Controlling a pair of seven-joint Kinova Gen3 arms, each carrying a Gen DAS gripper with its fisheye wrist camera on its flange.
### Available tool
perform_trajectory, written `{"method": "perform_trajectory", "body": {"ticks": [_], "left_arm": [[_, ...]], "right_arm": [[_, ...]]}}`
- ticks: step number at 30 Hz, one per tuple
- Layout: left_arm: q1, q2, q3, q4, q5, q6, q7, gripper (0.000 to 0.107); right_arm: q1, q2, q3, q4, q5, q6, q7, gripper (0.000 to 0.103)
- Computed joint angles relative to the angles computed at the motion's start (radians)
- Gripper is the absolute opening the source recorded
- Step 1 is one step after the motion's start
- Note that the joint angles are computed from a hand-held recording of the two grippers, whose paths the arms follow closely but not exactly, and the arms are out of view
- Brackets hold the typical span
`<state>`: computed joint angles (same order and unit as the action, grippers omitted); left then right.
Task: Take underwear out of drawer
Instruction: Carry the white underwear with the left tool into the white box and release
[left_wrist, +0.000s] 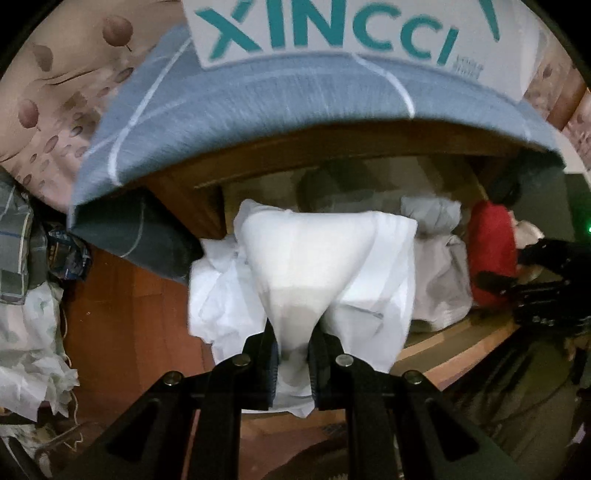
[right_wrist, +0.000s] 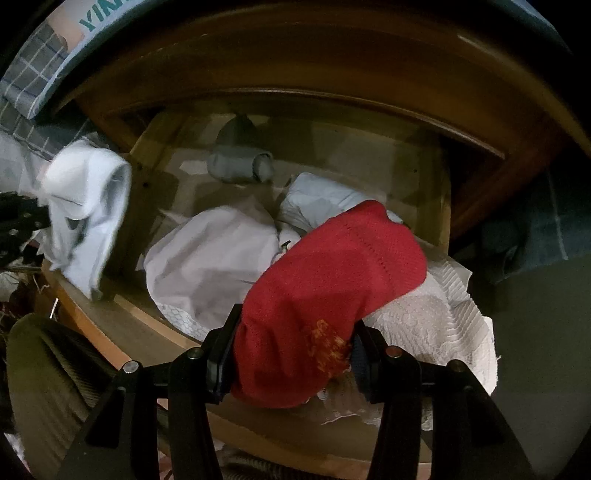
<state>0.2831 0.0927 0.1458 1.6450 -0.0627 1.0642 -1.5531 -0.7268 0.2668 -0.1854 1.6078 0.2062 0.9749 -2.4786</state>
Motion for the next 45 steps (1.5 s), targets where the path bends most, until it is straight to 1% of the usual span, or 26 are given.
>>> {"method": "perform_trajectory", "body": {"ticks": [5,7,10,16,19,23,27,29,30,32,35,36,37,39,40,42,45], "left_arm": [[-0.023,-0.044,-0.008,-0.017,0.046,0.013,-0.032,0.013],[-0.036,-0.061,-0.012,-0.032,0.075,0.026,-0.053,0.013],[-0.043,-0.083,-0.012,-0.055,0.093,0.049,-0.072,0.013],[-0.07,-0.126,-0.025,-0.124,0.184,0.118,-0.131,0.013],[-0.09,-0.139,-0.042,-0.177,0.25,0.167,-0.165,0.013],[-0.109,-0.158,-0.05,-0.276,0.294,0.225,-0.185,0.013],[-0.105,-0.136,-0.058,-0.454,0.301,0.321,-0.178,0.013],[-0.12,-0.122,-0.048,-0.547,0.321,0.339,-0.172,0.013],[-0.114,-0.108,-0.05,-0.593,0.325,0.339,-0.165,0.013],[-0.111,-0.075,-0.016,-0.686,0.283,0.343,-0.135,0.013],[-0.025,-0.001,-0.005,-0.825,0.161,0.33,-0.082,0.013],[-0.021,0.027,0.015,-0.871,0.128,0.349,-0.071,0.013],[-0.003,0.059,0.022,-0.917,0.098,0.355,-0.049,0.013],[0.05,0.129,0.013,-1.01,0.038,0.38,-0.006,0.013],[0.087,0.169,-0.001,-1.056,-0.003,0.383,0.005,0.013],[0.143,0.241,-0.04,-1.149,-0.053,0.416,0.02,0.013],[0.186,0.345,-0.103,-1.288,-0.056,0.484,0.044,0.013]], "right_arm": [[-0.001,-0.002,-0.001,0.005,0.001,-0.006,-0.006,0.048],[-0.002,-0.001,-0.001,0.006,0.002,-0.007,-0.007,0.048],[0.0,-0.001,-0.001,0.007,0.0,-0.011,-0.006,0.048],[0.005,-0.006,-0.002,0.015,-0.005,-0.02,-0.001,0.047],[0.006,-0.007,-0.002,0.016,-0.006,-0.021,-0.002,0.047],[0.006,-0.008,-0.003,0.014,-0.007,-0.019,-0.003,0.047],[0.007,-0.007,-0.003,0.014,-0.007,-0.019,0.001,0.047],[0.008,-0.008,-0.003,0.015,-0.008,-0.022,0.003,0.047],[0.011,-0.008,-0.003,0.017,-0.01,-0.025,0.007,0.047],[0.012,-0.009,-0.003,0.019,-0.011,-0.028,0.01,0.047],[0.01,-0.007,-0.002,0.018,-0.006,-0.023,0.014,0.047],[0.007,-0.005,-0.002,0.014,-0.002,-0.018,0.014,0.047],[0.005,-0.004,-0.002,0.013,0.0,-0.016,0.013,0.047],[0.004,-0.004,-0.002,0.013,0.0,-0.017,0.011,0.047],[0.004,-0.004,-0.002,0.012,0.0,-0.016,0.011,0.047],[0.0,0.0,-0.001,0.007,0.004,-0.01,0.008,0.047],[-0.003,0.0,-0.001,0.006,0.006,-0.007,0.007,0.047]]}}
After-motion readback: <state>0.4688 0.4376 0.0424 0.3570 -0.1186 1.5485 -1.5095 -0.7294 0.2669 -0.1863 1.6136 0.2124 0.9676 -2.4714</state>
